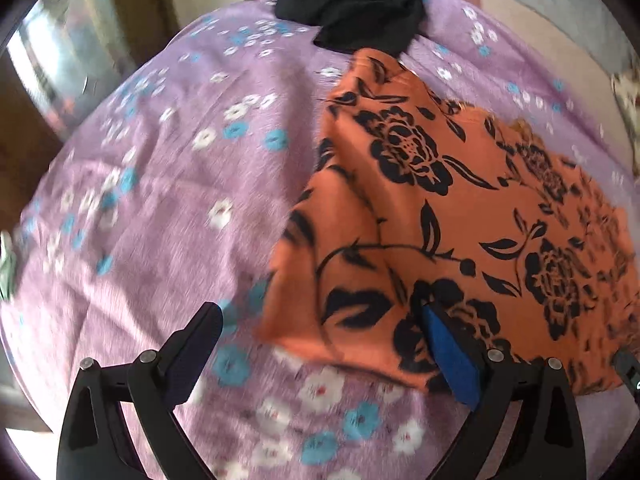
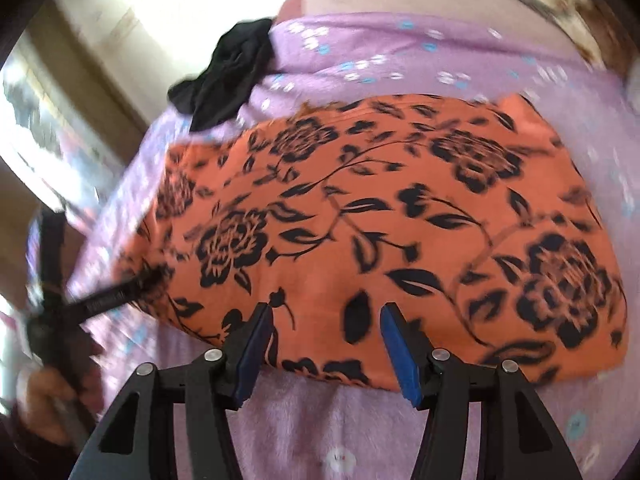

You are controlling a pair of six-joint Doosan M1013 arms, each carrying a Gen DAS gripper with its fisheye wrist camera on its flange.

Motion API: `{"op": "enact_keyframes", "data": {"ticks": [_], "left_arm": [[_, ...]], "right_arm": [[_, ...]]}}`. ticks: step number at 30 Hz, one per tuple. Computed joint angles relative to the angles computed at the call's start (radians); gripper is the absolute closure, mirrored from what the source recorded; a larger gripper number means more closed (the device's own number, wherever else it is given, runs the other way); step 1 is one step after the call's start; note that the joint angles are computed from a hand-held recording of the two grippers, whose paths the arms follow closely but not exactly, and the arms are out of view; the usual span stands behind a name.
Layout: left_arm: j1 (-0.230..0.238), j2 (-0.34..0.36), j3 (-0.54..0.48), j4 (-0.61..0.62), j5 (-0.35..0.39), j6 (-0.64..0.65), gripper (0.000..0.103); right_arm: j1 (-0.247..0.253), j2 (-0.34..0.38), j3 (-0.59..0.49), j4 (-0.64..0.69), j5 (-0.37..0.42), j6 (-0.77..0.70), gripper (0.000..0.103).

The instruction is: Fold small clothes

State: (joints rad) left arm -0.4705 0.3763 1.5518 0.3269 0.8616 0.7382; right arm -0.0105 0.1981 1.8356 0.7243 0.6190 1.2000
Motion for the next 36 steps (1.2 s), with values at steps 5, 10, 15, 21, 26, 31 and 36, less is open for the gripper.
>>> {"op": "enact_keyframes", "data": {"ticks": [5, 10, 15, 21, 26, 31, 36], "left_arm": [[0.005, -0.069, 0.082, -0.099, -0.080, 0.020, 0.004], [0.023, -0.106, 0.140, -0.312, -0.157, 0.105, 0.004], [0.025, -0.104, 0.143, -0.381, -0.200, 0.132, 0.004], [0.042, -0.072, 0.112, -0.434, -0.248, 0.150, 0.004], [0.057, -0.068, 0.120, -0.493, -0.331, 0.137, 0.004], [0.054, -0.058, 0.122, -0.522, -0.401, 0.148, 0.005], [0.031, -0.051, 0.113, -0.379, -0.398, 0.047, 0.026]], "right_arm": [[-0.106, -0.022, 0.054, 0.284, 0.106, -0.066, 0.032], [-0.176, -0.024, 0.116, 0.404, 0.177, 0.006, 0.030], [-0.208, -0.023, 0.147, 0.438, 0.170, 0.051, 0.030], [-0.223, 0.002, 0.163, 0.584, 0.144, 0.015, 0.029], [-0.225, 0.013, 0.171, 0.682, 0.108, -0.024, 0.028], [-0.216, 0.019, 0.172, 0.748, 0.069, -0.086, 0.027], [-0.197, 0.028, 0.173, 0.854, 0.005, -0.193, 0.027]]}}
